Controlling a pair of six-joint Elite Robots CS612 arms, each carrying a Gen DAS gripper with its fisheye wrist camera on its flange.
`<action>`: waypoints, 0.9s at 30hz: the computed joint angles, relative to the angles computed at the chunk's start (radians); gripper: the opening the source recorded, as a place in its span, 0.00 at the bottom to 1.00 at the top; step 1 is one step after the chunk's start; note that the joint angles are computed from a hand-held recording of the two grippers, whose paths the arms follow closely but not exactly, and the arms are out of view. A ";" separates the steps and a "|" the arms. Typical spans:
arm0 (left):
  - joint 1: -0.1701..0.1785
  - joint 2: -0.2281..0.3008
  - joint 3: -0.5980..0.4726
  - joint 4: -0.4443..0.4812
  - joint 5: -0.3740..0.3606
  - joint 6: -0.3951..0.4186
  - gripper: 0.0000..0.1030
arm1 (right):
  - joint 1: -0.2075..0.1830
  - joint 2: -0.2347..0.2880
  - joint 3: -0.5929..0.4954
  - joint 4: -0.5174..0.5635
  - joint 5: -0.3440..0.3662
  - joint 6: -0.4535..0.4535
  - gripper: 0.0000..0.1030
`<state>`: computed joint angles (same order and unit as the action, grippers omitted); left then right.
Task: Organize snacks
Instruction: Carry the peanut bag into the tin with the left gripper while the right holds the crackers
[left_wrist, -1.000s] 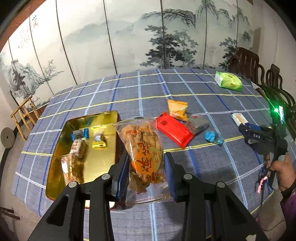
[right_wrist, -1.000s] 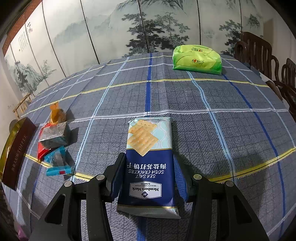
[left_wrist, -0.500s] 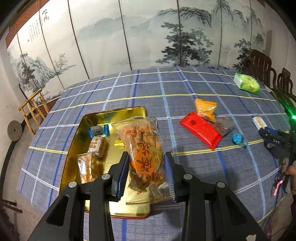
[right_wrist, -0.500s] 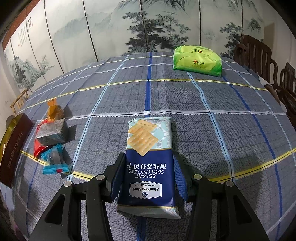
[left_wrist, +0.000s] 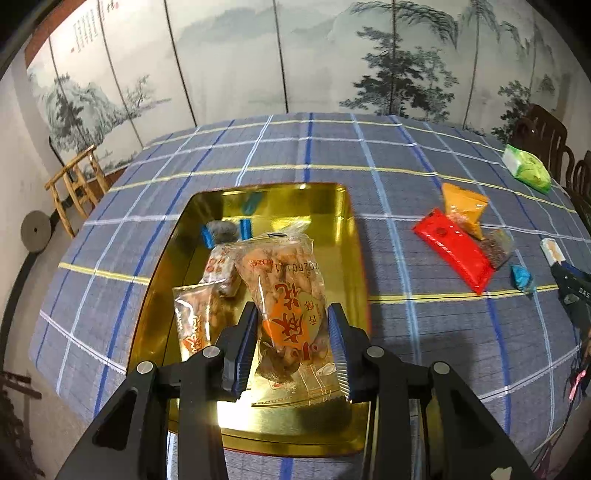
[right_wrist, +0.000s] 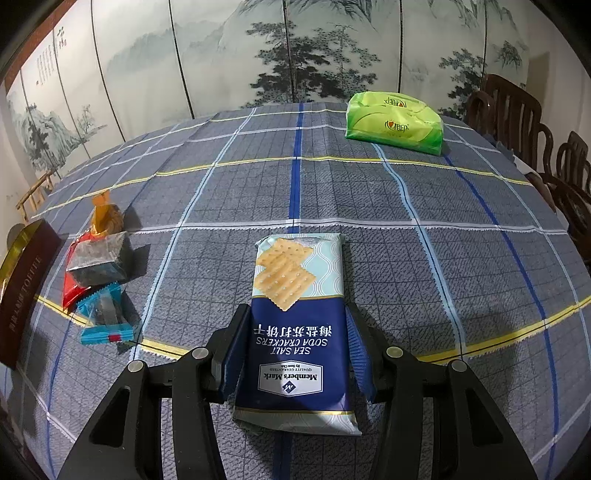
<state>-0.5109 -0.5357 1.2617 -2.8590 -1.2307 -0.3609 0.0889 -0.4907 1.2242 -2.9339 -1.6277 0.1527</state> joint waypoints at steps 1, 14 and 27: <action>0.002 0.001 -0.001 0.005 -0.002 -0.005 0.33 | 0.000 0.000 0.000 0.000 0.001 0.000 0.49; 0.038 0.037 -0.047 0.072 -0.080 -0.042 0.33 | 0.002 0.001 -0.004 0.006 -0.008 0.003 0.49; 0.039 0.054 -0.067 0.094 -0.075 -0.031 0.33 | 0.004 0.003 -0.008 0.009 -0.013 0.002 0.49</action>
<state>-0.4720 -0.4817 1.1948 -2.7652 -1.3052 -0.3923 0.0926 -0.4875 1.2165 -2.9248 -1.6404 0.1549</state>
